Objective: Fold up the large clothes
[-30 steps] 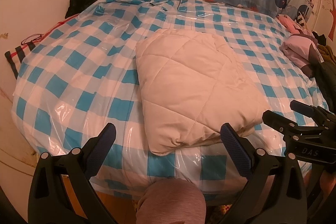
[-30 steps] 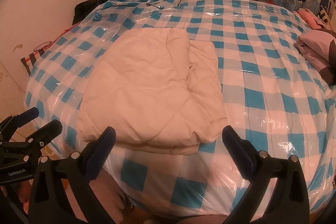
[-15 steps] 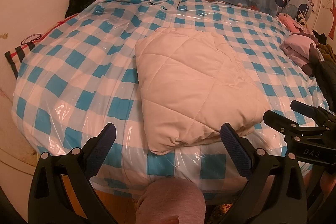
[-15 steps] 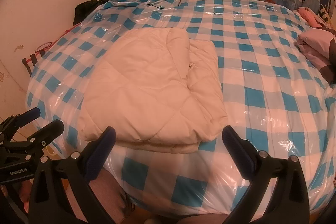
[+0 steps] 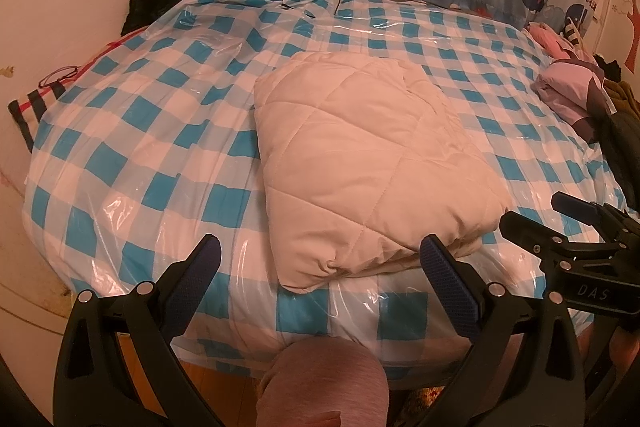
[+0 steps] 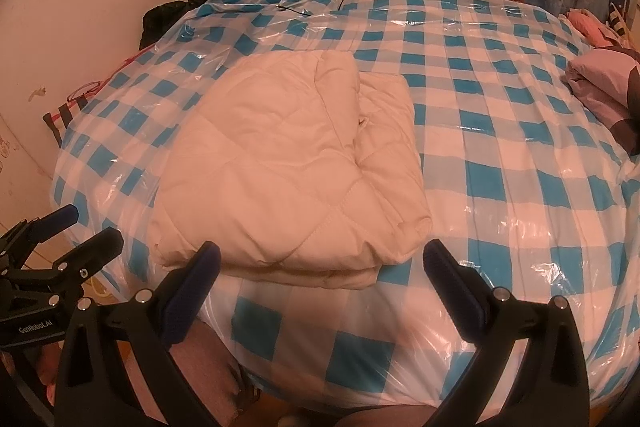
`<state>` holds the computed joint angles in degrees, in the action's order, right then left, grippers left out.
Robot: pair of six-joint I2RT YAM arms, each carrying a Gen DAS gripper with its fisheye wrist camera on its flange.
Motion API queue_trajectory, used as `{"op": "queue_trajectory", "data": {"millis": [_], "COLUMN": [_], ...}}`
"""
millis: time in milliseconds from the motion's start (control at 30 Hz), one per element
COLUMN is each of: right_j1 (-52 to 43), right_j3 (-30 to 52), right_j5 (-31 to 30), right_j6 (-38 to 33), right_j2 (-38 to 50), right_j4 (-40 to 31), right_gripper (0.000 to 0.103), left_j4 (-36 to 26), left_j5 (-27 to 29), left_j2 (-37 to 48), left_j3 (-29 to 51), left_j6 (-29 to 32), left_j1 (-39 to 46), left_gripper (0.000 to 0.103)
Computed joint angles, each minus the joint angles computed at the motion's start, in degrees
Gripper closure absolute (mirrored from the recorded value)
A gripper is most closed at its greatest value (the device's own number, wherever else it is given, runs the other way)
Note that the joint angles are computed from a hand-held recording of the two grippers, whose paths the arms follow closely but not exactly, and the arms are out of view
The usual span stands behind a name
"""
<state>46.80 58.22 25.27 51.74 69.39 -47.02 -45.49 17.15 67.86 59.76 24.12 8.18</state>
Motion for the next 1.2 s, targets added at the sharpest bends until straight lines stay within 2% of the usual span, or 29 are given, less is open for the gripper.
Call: {"op": "queue_trajectory", "data": {"millis": [1200], "right_j1": [-0.8], "right_j3": [-0.9], "right_j5": [-0.9], "right_j6": [-0.7], "right_j2": [-1.5], "right_j4": [0.1], "right_gripper": [0.005], "left_j4": [-0.7], "left_j5": [-1.7], "left_j2": [-0.4], "left_j3": [0.2], "left_j6": [-0.4], "left_j1": [-0.1], "left_gripper": [0.007]}}
